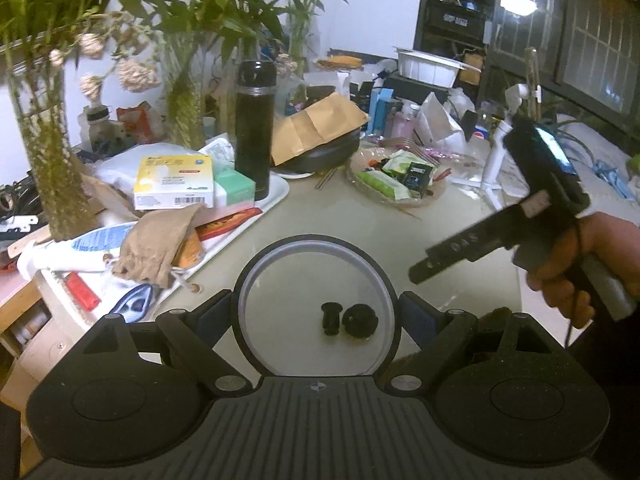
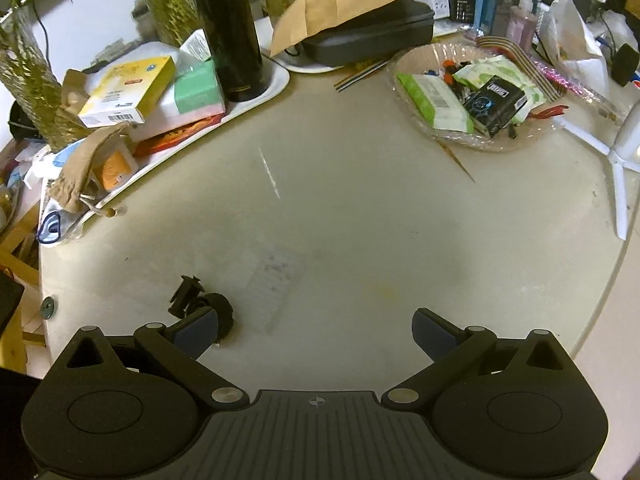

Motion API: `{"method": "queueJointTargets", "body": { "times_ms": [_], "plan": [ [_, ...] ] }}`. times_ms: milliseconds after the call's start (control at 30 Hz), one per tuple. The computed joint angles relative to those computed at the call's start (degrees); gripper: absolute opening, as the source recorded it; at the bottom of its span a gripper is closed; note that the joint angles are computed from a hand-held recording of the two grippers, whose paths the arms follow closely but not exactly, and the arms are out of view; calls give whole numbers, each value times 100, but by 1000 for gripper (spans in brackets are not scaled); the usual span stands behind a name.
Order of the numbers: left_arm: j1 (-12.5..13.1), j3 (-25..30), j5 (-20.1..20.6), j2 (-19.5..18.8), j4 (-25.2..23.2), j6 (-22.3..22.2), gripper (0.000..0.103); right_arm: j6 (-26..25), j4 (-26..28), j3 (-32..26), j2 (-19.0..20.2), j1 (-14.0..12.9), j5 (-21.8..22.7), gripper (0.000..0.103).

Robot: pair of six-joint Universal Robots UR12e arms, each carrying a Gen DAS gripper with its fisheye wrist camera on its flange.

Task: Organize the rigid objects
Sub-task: 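Grasp the clear plastic case with the right tool while the left tool holds the ring, then carry the tape ring and clear case toward the cardboard box with both tools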

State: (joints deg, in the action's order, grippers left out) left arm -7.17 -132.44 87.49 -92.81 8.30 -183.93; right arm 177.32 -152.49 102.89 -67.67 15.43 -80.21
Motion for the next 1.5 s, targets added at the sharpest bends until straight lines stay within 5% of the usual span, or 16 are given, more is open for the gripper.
{"method": "queueJointTargets", "body": {
  "times_ms": [600,1000,1500],
  "plan": [
    [150,-224,-192,54,331,-483,88,906,503,-629,557,241,-151,56],
    [172,-227,-230,45,279,-544,88,544,381,-771,787,523,-963,42],
    [158,-215,-182,42,188,-517,88,348,170,-566,652,394,-920,35]
  ]
}}
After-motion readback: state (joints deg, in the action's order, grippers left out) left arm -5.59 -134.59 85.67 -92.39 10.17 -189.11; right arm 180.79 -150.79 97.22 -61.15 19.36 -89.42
